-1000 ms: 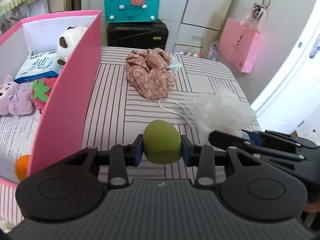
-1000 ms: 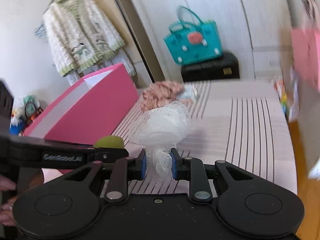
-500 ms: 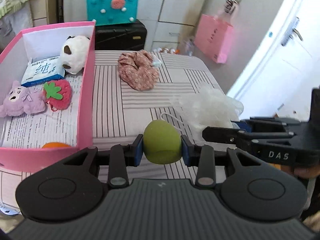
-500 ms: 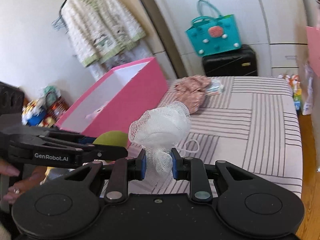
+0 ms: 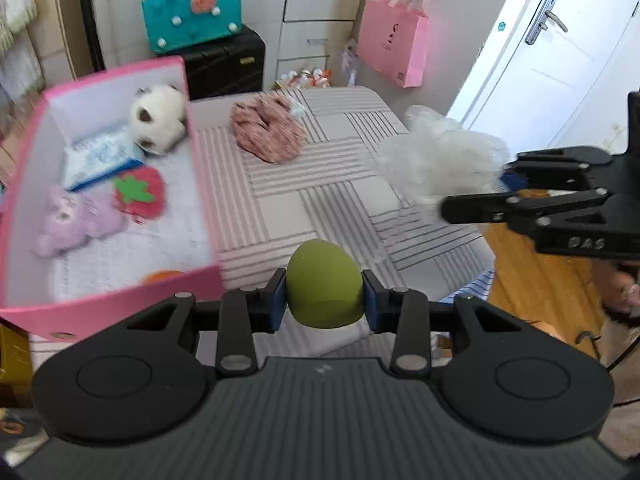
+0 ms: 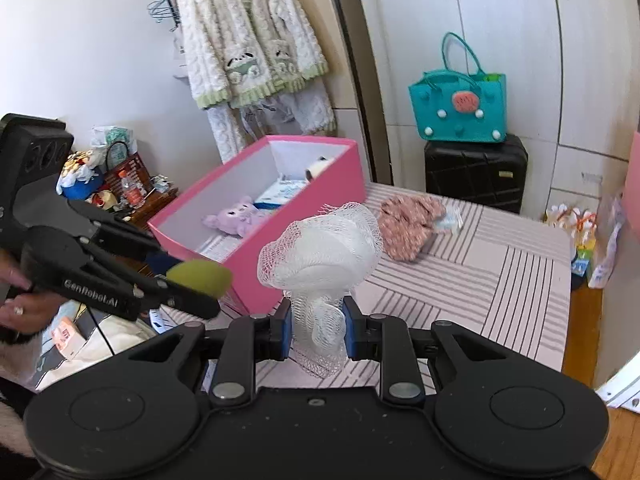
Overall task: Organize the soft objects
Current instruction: 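Carry the green ball with the left gripper while the right carries the bath puff over the box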
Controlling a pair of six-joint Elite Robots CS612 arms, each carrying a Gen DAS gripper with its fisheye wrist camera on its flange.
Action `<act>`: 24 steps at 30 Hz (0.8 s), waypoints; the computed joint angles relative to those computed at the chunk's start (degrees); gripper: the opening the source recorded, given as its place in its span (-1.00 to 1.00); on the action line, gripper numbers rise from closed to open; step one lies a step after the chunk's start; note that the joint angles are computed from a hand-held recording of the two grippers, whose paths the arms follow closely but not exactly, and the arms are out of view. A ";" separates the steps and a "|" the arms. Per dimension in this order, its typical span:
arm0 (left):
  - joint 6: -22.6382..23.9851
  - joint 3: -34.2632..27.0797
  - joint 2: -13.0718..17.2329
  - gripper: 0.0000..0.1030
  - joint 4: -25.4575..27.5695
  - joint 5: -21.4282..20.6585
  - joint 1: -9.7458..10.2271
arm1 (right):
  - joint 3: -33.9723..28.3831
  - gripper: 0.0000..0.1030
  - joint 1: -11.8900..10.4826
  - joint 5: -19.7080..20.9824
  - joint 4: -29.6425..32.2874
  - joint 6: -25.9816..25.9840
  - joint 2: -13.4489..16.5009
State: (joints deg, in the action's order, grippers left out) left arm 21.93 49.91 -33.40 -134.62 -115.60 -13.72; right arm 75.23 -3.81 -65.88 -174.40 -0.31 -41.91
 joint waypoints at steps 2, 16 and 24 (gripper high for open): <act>0.61 -0.11 -0.43 -0.28 0.12 0.19 0.36 | 0.03 -0.43 0.07 0.11 0.60 -0.76 -0.66; -2.73 -2.87 0.57 -0.27 -6.02 0.30 3.75 | -6.11 -0.40 1.96 1.75 0.79 -2.40 0.99; -7.91 -20.13 10.94 -0.27 4.22 -0.43 5.84 | -12.89 -0.39 3.38 0.93 -1.29 -3.05 4.74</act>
State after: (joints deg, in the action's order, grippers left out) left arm 14.03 29.78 -22.46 -130.41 -116.03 -7.88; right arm 62.34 -0.43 -64.95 -175.69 -3.36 -37.18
